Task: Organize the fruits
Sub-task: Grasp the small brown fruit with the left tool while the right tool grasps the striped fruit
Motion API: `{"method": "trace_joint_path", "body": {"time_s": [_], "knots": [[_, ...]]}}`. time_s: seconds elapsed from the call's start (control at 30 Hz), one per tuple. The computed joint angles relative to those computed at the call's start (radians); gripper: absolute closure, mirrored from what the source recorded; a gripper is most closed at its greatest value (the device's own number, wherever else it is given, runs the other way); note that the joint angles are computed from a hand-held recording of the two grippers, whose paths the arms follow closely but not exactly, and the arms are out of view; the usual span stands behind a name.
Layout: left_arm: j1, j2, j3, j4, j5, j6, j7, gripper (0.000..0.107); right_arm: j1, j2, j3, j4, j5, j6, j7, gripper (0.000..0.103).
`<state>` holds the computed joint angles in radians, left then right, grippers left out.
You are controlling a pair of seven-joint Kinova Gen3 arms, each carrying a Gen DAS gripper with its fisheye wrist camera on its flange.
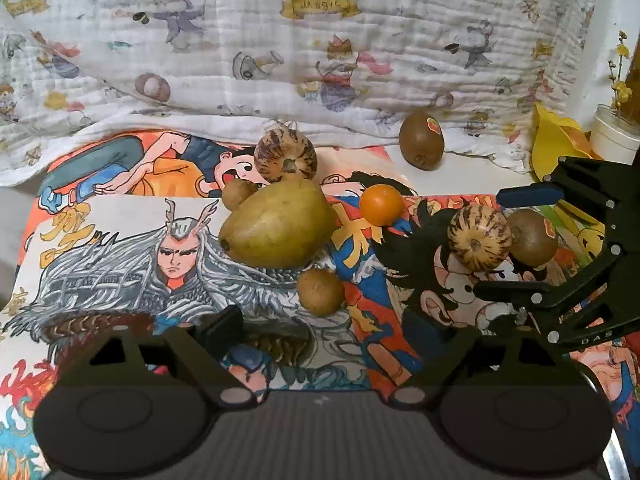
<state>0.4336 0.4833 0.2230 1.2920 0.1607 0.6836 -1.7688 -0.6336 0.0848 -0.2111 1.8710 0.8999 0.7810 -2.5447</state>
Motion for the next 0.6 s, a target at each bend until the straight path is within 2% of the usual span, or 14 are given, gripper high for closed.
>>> {"method": "trace_joint_path", "body": {"time_s": [0.1,0.2,0.3,0.37,0.47,0.6], "knots": [[0.003,0.005,0.000,0.004,-0.002,-0.021,-0.004,0.025,0.004,0.010,0.003,-0.004,-0.006,-0.001,0.018,0.020],[0.011,0.012,-0.001,0.000,-0.006,-0.028,-0.001,0.032,-0.001,0.019,0.007,-0.006,0.001,0.006,0.024,0.030],[0.045,0.014,-0.028,-0.005,-0.045,-0.031,0.030,0.041,-0.011,0.028,0.011,-0.003,0.029,0.012,0.005,0.032],[0.062,0.011,-0.040,0.002,-0.073,-0.044,0.046,0.048,-0.018,0.036,0.013,-0.004,0.040,0.023,0.003,0.042],[0.075,0.008,-0.048,0.010,-0.099,-0.058,0.068,0.056,-0.023,0.039,0.018,0.000,0.058,0.021,-0.024,0.047],[0.073,0.006,-0.047,0.017,-0.111,-0.071,0.092,0.068,-0.030,0.042,0.019,0.004,0.081,0.026,-0.043,0.047]]}}
